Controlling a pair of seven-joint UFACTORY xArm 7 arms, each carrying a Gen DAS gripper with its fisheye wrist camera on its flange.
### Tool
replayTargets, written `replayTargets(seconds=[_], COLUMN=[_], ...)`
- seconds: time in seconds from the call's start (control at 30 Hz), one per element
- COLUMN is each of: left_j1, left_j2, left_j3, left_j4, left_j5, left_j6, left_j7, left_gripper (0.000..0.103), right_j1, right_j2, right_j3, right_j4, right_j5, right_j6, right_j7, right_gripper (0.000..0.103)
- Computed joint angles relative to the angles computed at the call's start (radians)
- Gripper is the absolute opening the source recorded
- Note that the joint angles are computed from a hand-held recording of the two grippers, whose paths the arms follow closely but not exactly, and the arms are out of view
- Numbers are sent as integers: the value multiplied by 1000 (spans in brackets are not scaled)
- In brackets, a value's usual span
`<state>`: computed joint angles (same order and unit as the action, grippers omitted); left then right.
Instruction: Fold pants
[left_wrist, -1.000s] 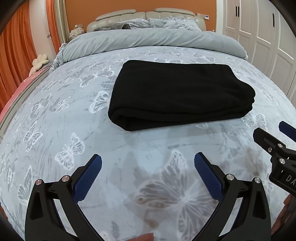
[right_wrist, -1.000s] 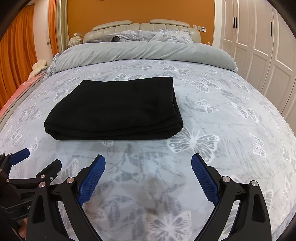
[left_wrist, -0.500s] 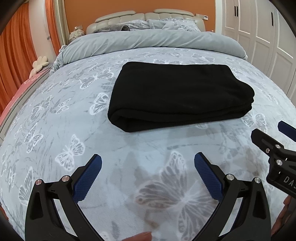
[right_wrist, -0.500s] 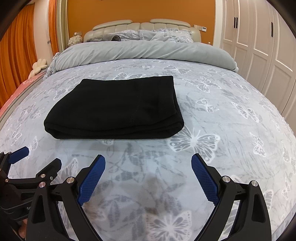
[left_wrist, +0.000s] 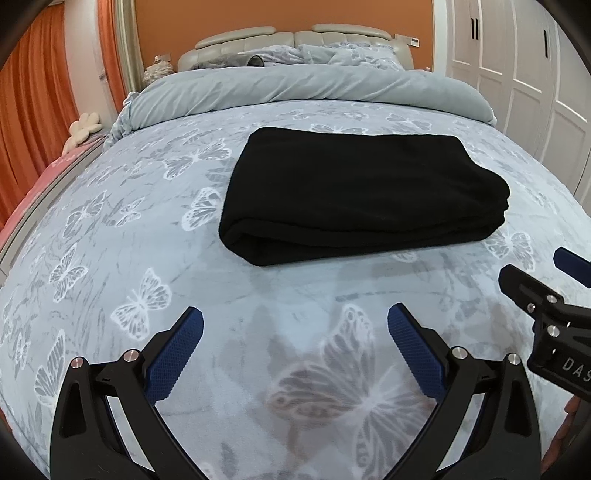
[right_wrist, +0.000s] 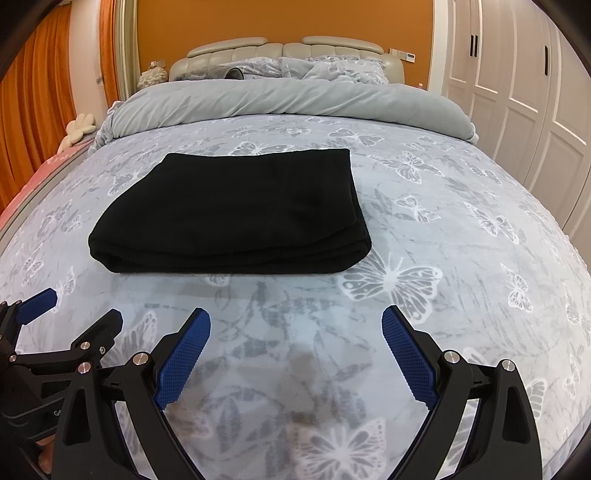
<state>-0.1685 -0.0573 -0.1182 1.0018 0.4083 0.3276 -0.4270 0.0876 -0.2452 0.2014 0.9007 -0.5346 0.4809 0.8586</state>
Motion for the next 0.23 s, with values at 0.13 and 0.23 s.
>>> replayTargets(seconds=[0.13,0.23], left_j1=[-8,-11], left_j2=[8,14], left_j3=[8,9], left_j4=[12,17], left_j5=[-78,-104], left_j6=[18,26], left_j7=[69,94], left_gripper=[98,98], right_j1=[-2,-4], right_j2=[-1,-1], right_j3=[-5,-7], right_j4=[-6,-10], right_j5=[1,4], right_j6=[-10,-16], right_j7=[-8,-13], right_gripper=[92,92])
